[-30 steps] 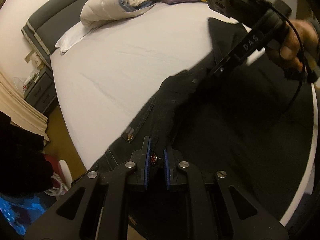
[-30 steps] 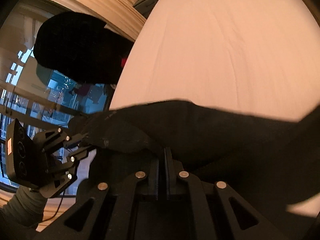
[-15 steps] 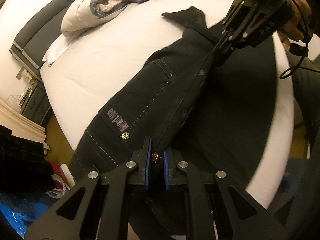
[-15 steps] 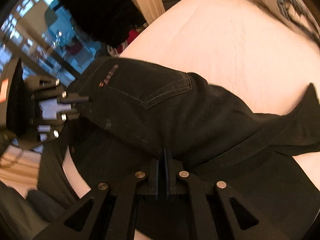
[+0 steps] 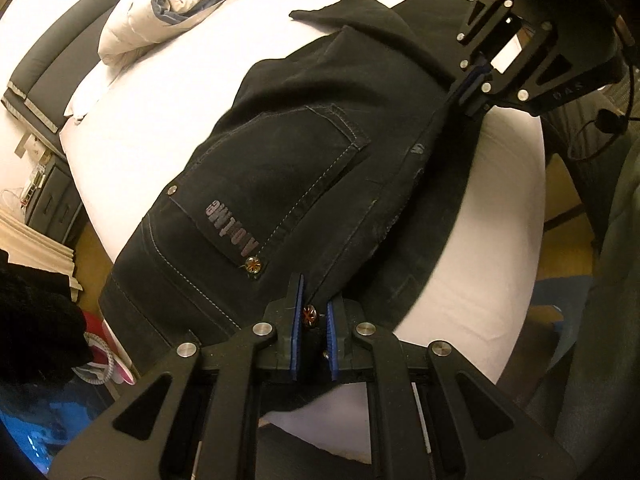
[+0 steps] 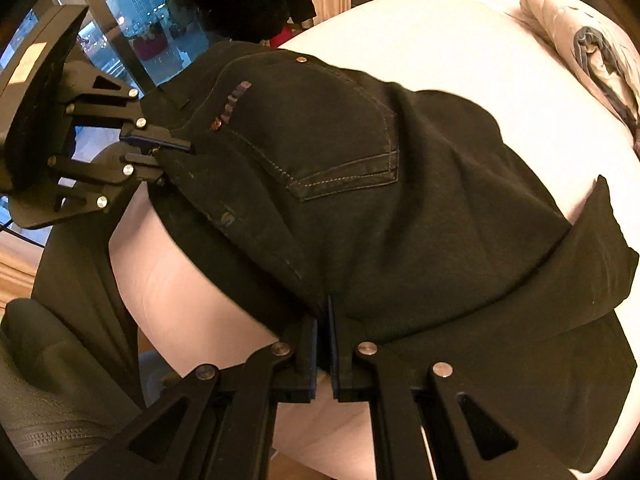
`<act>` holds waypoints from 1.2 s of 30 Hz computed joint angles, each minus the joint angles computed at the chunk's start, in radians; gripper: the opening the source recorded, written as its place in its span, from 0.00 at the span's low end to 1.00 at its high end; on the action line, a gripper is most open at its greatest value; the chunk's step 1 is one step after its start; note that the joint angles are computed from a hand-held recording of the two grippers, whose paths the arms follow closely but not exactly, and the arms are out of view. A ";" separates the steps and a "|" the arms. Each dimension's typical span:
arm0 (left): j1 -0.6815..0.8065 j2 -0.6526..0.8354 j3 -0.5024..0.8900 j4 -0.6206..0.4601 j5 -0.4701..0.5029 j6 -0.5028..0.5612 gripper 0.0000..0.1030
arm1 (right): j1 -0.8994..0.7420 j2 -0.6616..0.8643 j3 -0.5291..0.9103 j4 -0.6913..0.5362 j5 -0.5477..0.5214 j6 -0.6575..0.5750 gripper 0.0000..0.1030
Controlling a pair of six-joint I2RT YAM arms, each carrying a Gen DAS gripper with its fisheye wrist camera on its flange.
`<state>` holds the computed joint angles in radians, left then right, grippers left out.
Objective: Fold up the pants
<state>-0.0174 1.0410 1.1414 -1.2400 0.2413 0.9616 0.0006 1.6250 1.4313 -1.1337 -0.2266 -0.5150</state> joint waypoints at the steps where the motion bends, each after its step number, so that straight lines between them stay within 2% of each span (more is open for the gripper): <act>1: 0.006 -0.008 -0.004 -0.005 0.005 0.003 0.09 | -0.008 0.003 0.011 -0.007 -0.005 -0.006 0.05; 2: 0.010 -0.013 -0.007 -0.011 0.009 0.006 0.09 | 0.032 0.011 0.014 0.008 0.007 0.032 0.05; 9: 0.028 -0.011 -0.029 0.000 0.016 0.013 0.09 | 0.062 0.021 0.000 0.043 0.042 0.045 0.06; 15: 0.021 -0.011 -0.094 0.091 -0.007 -0.024 0.14 | 0.055 -0.001 -0.064 0.101 0.037 0.074 0.08; 17: 0.029 -0.013 -0.095 0.097 -0.013 -0.054 0.22 | 0.047 -0.022 -0.093 0.134 0.032 0.076 0.08; 18: 0.035 -0.015 -0.089 0.092 -0.025 -0.066 0.36 | 0.036 -0.036 -0.106 0.141 0.026 0.069 0.09; 19: 0.050 -0.017 -0.080 0.088 -0.037 -0.077 0.59 | 0.029 -0.040 -0.110 0.147 0.020 0.068 0.09; 21: 0.124 0.001 -0.028 0.039 0.002 -0.050 0.82 | 0.020 -0.041 -0.106 0.151 0.013 0.071 0.11; 23: 0.232 0.045 0.060 -0.071 0.087 0.026 0.83 | 0.024 -0.044 -0.108 0.162 0.016 0.089 0.15; 25: 0.287 0.061 0.125 -0.116 0.106 0.048 0.83 | 0.007 -0.078 -0.125 0.150 0.031 0.092 0.26; 26: 0.299 0.065 0.153 -0.124 0.115 0.039 0.83 | -0.003 -0.080 -0.116 0.138 0.027 0.097 0.42; 27: 0.307 0.071 0.182 -0.130 0.130 0.021 0.83 | -0.014 -0.084 -0.107 0.125 0.009 0.107 0.58; 28: 0.295 0.087 0.220 -0.130 0.146 -0.036 0.83 | -0.032 -0.097 -0.098 0.113 -0.020 0.116 0.62; 31: 0.201 0.113 0.270 -0.105 0.178 -0.213 0.82 | -0.054 -0.124 -0.076 0.114 -0.046 0.130 0.62; 33: 0.099 0.119 0.258 -0.050 0.178 -0.347 0.82 | -0.081 -0.124 -0.070 0.124 -0.091 0.133 0.62; 36: -0.085 0.147 0.207 0.078 0.130 -0.551 0.70 | -0.141 -0.086 -0.064 0.137 -0.190 0.148 0.62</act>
